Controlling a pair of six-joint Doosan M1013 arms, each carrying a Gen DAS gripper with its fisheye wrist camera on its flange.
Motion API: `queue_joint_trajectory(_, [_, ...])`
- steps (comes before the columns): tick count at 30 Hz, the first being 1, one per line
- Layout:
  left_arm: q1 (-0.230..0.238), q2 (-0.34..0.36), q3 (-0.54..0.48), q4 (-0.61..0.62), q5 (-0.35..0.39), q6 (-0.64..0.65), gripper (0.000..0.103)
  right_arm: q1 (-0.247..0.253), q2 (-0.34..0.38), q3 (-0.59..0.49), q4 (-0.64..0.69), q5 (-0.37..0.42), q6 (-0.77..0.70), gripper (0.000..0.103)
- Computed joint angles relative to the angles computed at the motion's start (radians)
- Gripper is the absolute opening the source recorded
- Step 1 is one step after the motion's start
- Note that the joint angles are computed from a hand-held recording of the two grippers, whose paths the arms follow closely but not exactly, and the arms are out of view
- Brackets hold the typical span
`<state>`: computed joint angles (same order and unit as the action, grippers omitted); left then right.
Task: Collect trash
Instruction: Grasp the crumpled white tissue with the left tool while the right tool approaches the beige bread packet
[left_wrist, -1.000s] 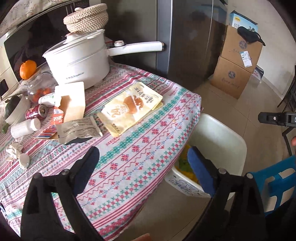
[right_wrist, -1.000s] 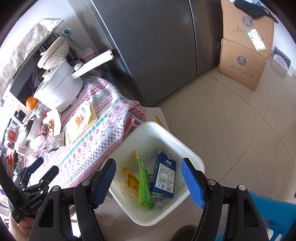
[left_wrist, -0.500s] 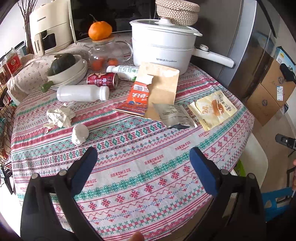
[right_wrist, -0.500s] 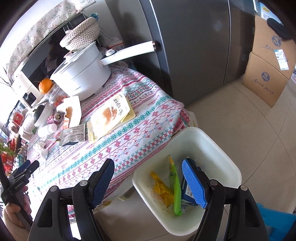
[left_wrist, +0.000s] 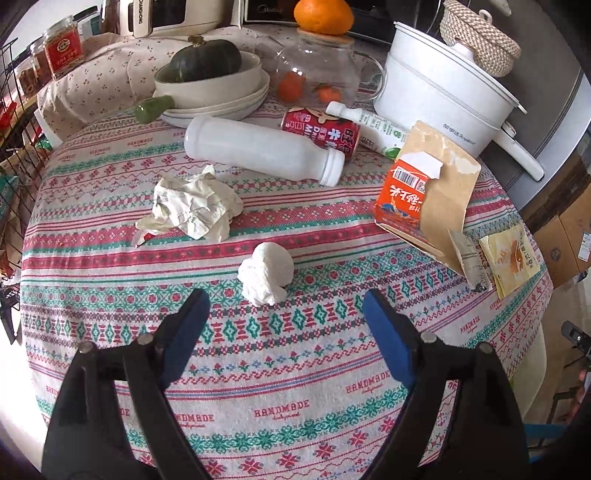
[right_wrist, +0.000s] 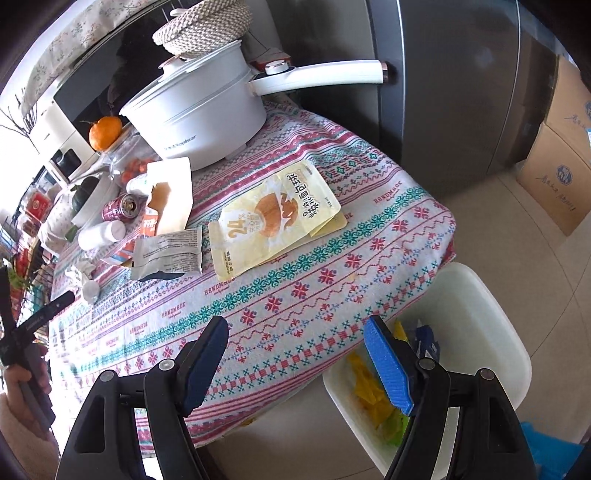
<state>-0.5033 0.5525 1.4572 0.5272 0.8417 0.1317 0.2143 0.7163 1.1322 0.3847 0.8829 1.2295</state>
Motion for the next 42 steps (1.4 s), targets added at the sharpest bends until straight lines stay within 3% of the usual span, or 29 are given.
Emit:
queue_joint_trajectory(7, [0.021, 0.022, 0.001, -0.030, -0.009, 0.001, 0.049, 0.010, 0.032, -0.037, -0.036, 0.013, 0.030, 0.077])
queue_joint_trajectory(11, [0.024, 0.031, -0.009, -0.040, 0.005, 0.014, 0.021, 0.006, 0.045, -0.054, -0.038, 0.017, 0.050, 0.077])
queue_joint_trajectory(21, [-0.014, -0.018, -0.001, 0.106, -0.045, -0.082, 0.017, -0.015, 0.058, -0.071, 0.013, -0.004, 0.040, 0.077])
queue_joint_trajectory(28, [-0.057, -0.047, 0.003, 0.174, -0.101, -0.085, 0.017, -0.029, 0.109, -0.130, 0.086, 0.010, 0.036, 0.077])
queue_joint_trajectory(40, [-0.089, -0.026, -0.044, 0.181, -0.076, 0.000, 0.017, -0.020, 0.204, -0.256, 0.162, 0.032, -0.024, 0.069])
queue_joint_trajectory(42, [-0.089, -0.021, -0.052, 0.173, -0.072, 0.012, 0.017, -0.015, 0.222, -0.285, 0.153, 0.047, -0.014, 0.061])
